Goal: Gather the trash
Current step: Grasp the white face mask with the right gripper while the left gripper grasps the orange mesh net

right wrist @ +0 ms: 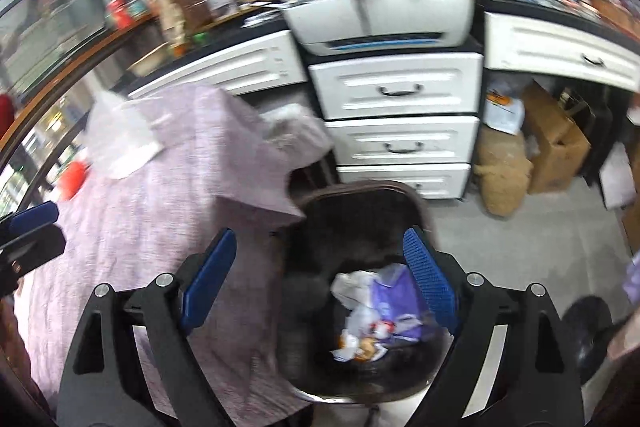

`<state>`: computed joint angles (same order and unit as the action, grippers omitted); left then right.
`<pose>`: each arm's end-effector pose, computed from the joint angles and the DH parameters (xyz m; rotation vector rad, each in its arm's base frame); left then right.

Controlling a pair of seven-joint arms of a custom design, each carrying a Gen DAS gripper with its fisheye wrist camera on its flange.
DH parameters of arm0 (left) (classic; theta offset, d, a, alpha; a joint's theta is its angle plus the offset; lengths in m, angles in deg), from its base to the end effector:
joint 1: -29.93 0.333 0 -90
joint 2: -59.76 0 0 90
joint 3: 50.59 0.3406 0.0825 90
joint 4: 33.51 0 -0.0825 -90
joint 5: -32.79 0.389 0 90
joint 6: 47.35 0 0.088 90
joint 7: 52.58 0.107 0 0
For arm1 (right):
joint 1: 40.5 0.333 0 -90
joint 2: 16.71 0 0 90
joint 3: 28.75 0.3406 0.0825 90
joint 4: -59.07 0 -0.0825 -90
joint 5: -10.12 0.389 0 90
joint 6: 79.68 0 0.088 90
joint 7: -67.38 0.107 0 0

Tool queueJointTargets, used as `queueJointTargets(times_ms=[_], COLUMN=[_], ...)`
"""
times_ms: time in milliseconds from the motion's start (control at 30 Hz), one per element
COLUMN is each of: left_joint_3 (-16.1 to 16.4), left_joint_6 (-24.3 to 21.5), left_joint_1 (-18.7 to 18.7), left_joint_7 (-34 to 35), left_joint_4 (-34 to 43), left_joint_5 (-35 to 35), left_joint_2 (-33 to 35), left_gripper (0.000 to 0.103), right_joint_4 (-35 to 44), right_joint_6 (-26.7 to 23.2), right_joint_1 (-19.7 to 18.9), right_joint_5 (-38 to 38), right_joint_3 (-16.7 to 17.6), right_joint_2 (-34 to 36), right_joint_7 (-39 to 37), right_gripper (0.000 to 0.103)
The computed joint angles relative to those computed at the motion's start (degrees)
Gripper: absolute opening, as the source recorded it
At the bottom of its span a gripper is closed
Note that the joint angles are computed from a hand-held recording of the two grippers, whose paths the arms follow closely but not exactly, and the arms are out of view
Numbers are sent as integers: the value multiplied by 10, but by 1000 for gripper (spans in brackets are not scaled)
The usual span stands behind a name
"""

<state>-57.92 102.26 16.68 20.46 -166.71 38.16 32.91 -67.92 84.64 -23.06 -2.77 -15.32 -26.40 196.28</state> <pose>0.4214 -0.1717 0.6240 -1.6891 1.9331 -0.8250 0.4587 0.2972 0.5646 -1.7128 1.6062 -0.4019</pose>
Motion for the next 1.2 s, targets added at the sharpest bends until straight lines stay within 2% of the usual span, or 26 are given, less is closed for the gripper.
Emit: queueJointTargets(times_ms=[467, 700, 833, 1067, 1200], left_joint_3=[57, 63, 67, 72, 74], left_joint_6=[-47, -58, -57, -50, -48], left_joint_1=[83, 138, 163, 199, 214], left_joint_7=[-16, -34, -47, -59, -60], left_joint_4=[-66, -71, -65, -44, -9], left_joint_5=[4, 35, 48, 78, 90], left_joint_2=[-73, -76, -70, -41, 1], left_gripper=[87, 87, 87, 87, 87], right_joint_4=[99, 165, 238, 389, 483], right_joint_6=[-13, -16, -31, -78, -125], right_joint_1=[90, 115, 138, 192, 210], right_joint_5=[81, 45, 12, -47, -47], right_joint_3=[-12, -23, -38, -83, -99], right_joint_2=[76, 119, 165, 261, 321], right_joint_7=[-130, -128, -137, -150, -180], right_gripper=[85, 85, 82, 76, 74])
